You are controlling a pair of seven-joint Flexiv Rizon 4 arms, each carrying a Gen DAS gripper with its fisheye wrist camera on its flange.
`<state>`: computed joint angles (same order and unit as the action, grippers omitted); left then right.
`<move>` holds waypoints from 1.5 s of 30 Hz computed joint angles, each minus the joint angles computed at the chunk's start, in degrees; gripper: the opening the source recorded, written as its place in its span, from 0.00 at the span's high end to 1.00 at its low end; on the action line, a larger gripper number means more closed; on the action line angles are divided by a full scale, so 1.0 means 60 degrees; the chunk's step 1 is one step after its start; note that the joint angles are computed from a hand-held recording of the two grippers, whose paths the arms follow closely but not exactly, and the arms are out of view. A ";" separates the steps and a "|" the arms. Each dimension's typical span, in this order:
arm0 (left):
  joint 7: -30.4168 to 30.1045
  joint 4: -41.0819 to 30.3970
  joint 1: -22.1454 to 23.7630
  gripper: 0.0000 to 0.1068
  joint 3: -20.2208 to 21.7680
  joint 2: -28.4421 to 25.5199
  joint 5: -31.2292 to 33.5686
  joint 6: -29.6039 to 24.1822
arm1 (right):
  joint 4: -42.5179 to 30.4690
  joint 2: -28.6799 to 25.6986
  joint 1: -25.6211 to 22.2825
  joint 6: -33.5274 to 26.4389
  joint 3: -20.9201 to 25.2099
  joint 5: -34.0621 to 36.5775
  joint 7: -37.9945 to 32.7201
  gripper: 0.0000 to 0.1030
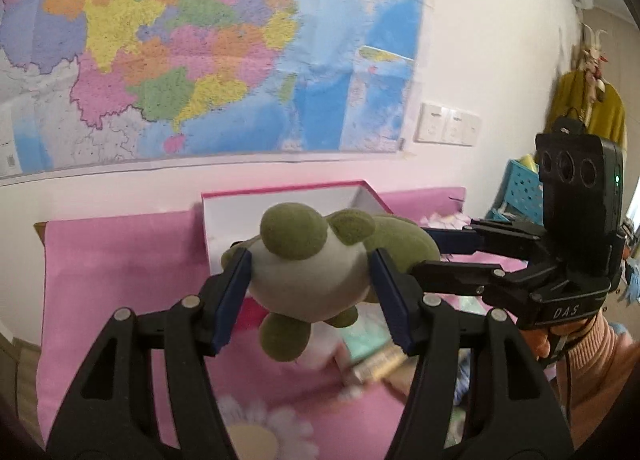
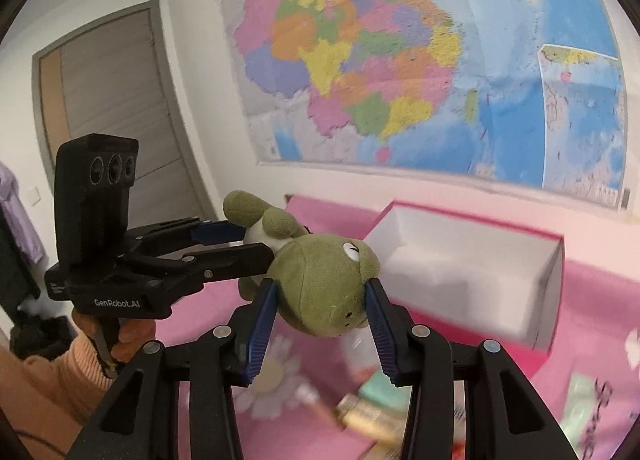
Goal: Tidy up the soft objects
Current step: 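Lift the green frog into the pink box and release it, then return the left gripper and grasp the yellow-printed wipe pack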
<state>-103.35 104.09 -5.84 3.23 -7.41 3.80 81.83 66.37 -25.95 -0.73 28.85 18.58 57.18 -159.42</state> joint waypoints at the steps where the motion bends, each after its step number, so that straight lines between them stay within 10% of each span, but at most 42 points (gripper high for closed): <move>1: 0.0071 -0.0224 0.0067 0.41 -0.0020 -0.0179 -0.0059 -0.0118 | -0.0302 -0.0194 0.0126 -0.0040 -0.0059 -0.0091 0.0249 0.56; 13: 0.1485 -0.2275 0.0941 0.42 -0.0511 -0.2570 -0.2464 -0.1180 | -0.4247 -0.3309 0.1790 0.0204 -0.0242 -0.2817 0.3107 0.57; 23: 0.0293 -0.3524 0.0438 0.42 0.0562 -0.3474 -0.1595 -0.2088 | -0.6268 -0.4856 0.2771 0.0101 -0.0583 -0.4892 0.5121 0.49; 45: -0.1142 -0.0064 -0.0289 0.38 0.0724 -0.0904 0.0052 0.0818 | -0.2378 -0.2150 0.0209 0.0518 0.0649 -0.3000 0.2719 0.41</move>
<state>-110.20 103.71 -7.58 7.57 -12.84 4.11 86.73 52.10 -38.86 0.52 31.95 22.48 39.18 -143.11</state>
